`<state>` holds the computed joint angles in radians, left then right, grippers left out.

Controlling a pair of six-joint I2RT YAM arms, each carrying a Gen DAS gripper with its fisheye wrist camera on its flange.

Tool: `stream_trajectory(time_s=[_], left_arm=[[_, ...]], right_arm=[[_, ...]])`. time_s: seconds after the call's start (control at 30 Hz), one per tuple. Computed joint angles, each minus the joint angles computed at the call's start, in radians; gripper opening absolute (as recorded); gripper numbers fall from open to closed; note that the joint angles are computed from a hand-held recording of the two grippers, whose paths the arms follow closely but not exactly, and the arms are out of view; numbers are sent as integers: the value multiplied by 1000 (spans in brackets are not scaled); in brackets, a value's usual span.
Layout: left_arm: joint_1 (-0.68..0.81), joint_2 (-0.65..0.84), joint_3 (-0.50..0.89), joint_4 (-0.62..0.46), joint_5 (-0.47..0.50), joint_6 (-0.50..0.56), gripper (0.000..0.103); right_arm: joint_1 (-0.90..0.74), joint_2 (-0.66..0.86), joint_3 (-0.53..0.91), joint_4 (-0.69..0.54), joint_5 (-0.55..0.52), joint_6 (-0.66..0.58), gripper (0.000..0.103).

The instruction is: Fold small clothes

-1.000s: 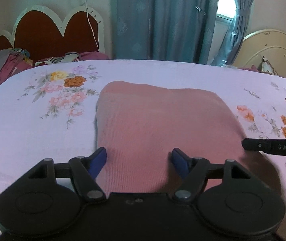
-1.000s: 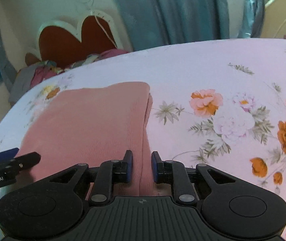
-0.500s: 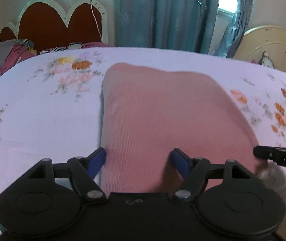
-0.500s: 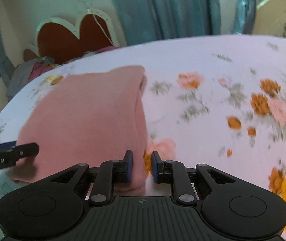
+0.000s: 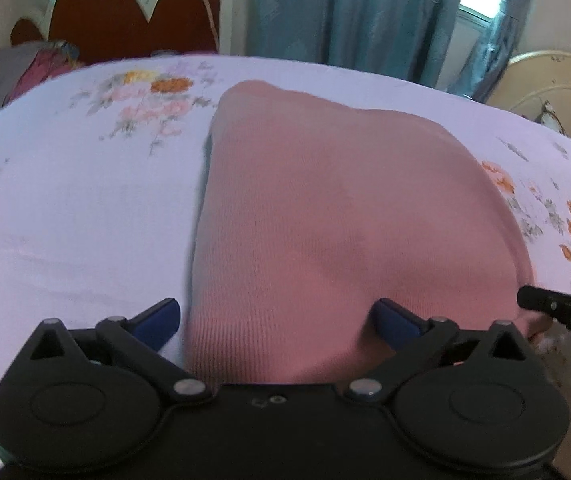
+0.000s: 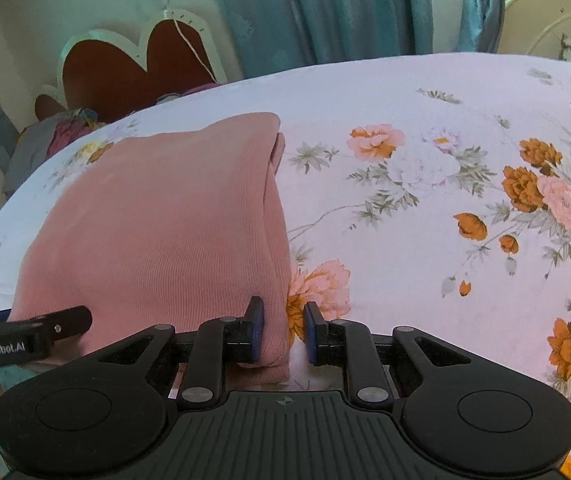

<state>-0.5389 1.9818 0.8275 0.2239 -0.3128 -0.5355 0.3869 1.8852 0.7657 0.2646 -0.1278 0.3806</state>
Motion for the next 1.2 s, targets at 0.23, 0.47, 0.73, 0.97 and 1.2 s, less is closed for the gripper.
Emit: stream_trajectory(time_s=[0.23, 0.47, 0.73, 0.97, 1.2], left_arm=[[-56, 1, 18, -55, -100, -120, 103], [-231, -170, -18, -220, -350, -221, 99], [-585, -518, -78, -634, -606, -506, 103], [-892, -403, 213, -1383, -638, -1073, 103], [-1112, -304, 363, -1736, -615, -1452, 103]], right_arm=[[32, -7, -15, 1, 93, -34, 66], [34, -267, -172, -28, 78, -27, 66], [113, -900, -348, -429, 38, -47, 79], [581, -1415, -249, -1001, 539, 202, 103], [1349, -1328, -81, -1560, 1101, 926, 103]])
